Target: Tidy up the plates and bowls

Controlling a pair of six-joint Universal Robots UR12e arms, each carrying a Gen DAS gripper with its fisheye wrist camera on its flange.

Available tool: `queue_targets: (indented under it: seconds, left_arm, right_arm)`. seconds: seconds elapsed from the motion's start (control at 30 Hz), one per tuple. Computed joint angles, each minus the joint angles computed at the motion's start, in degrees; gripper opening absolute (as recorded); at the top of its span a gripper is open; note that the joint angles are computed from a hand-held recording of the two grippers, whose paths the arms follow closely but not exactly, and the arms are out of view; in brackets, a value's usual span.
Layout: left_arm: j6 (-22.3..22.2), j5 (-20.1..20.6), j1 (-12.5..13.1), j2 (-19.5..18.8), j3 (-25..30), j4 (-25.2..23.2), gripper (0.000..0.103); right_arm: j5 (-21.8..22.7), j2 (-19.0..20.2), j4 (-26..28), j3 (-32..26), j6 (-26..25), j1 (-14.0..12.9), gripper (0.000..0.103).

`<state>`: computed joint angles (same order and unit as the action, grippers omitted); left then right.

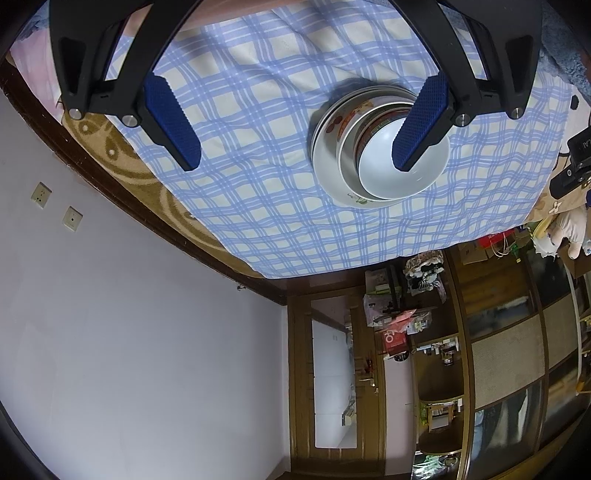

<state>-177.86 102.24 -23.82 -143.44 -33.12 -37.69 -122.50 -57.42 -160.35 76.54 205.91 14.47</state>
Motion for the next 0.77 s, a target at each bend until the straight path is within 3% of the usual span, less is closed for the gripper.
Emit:
queue_targets:
  seconds: [0.77]
  left_arm:
    - [-0.14,0.41,-0.03,-0.07,0.18,-0.38,0.088]
  right_arm:
    - [-0.03,-0.05,0.1,0.01,0.03,0.04,0.103]
